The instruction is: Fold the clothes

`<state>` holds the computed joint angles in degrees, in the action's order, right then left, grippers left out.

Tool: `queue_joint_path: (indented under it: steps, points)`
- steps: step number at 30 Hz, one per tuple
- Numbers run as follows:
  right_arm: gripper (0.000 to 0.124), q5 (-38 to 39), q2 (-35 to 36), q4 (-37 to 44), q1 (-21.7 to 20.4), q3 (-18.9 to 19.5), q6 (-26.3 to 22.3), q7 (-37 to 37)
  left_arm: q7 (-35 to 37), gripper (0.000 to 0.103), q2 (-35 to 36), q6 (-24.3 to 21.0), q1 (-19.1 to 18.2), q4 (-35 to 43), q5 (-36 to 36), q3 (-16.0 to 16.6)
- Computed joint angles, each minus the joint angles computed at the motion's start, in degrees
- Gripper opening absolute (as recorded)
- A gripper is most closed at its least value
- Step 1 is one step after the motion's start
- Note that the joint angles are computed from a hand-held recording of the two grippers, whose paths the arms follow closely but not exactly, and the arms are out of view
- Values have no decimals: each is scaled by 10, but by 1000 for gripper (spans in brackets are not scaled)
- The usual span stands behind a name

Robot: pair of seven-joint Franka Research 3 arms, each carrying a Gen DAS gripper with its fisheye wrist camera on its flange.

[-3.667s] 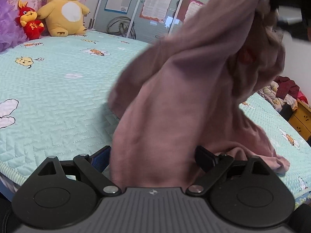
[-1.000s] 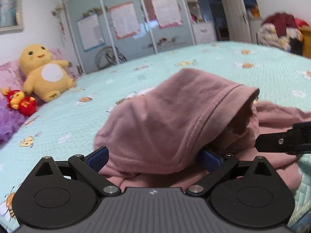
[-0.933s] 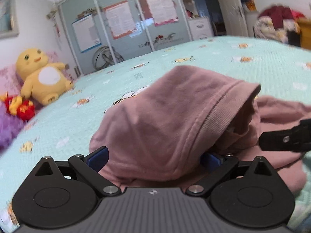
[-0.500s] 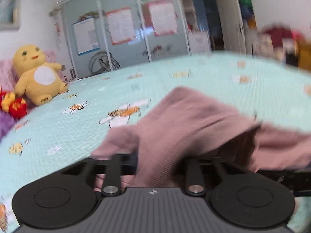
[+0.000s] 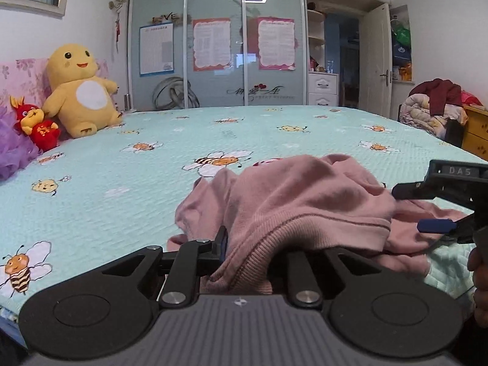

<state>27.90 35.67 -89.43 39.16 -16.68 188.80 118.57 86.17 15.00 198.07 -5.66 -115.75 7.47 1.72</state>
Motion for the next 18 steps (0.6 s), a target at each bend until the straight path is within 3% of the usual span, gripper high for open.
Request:
queue_joint_path:
  steps: [3,5,8,10,14,18]
  points:
    - [81,-5,-3,2,-50,64,24,-13,16,27,4,-5,-16,0,-10,12]
    - [81,-19,-3,6,-108,139,31,-30,29,50,5,-15,-43,2,-31,35]
    - [81,-58,4,11,-208,268,41,-59,59,74,11,-16,-98,4,-76,87]
    - [81,-101,18,19,-263,339,39,-65,79,83,15,-19,-128,6,-104,114]
    - [74,-88,44,66,-260,343,-1,-89,104,84,21,-32,-163,10,-134,144]
    - [42,-71,80,119,-292,389,-36,-115,108,85,26,-39,-171,13,-128,152]
